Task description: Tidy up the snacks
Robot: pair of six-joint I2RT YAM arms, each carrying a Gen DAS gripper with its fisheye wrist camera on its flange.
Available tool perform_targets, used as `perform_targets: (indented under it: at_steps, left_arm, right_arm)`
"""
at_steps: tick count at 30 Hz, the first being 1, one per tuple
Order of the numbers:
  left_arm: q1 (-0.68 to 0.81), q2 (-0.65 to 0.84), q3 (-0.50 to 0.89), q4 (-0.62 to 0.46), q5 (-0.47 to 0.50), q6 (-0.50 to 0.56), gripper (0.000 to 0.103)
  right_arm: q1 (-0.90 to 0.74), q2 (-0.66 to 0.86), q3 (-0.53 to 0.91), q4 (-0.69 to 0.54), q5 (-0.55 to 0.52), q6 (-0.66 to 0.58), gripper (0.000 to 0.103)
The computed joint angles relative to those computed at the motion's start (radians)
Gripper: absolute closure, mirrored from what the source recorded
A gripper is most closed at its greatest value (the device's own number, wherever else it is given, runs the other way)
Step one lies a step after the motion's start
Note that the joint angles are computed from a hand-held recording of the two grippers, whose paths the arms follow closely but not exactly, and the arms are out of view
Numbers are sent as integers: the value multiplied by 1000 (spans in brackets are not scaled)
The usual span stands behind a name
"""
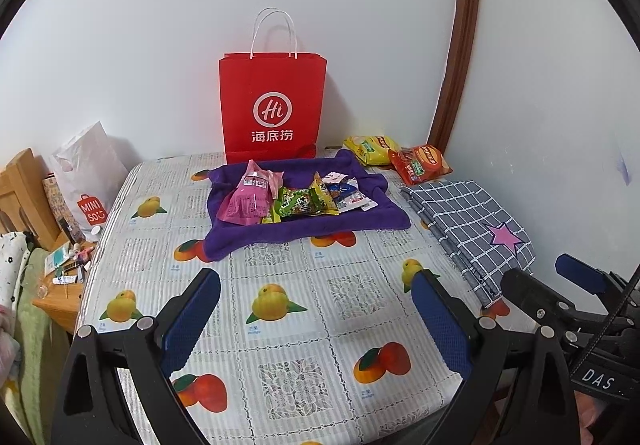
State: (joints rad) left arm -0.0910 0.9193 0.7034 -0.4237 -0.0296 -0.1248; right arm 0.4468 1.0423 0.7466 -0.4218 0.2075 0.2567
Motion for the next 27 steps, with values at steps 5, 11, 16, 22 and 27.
perform_targets:
  at_steps: [5, 11, 16, 22, 27]
  left_arm:
    - [-2, -1, 0, -1, -8, -3, 6]
    - [5, -1, 0, -2, 0, 0, 6]
    - [6, -3, 0, -4, 1, -1, 6]
    - [15, -1, -2, 2, 10, 5, 6]
    - [15, 3, 0, 0, 12, -1, 6]
  right_arm:
    - [8, 10, 4, 1, 3, 4, 7]
    - [19, 15, 7, 5, 15, 10, 7]
    - [16, 11, 5, 3, 17, 6, 7]
    - [-2, 11, 3, 2, 8, 3, 7]
    - [-12, 10, 3, 1, -1, -4, 7]
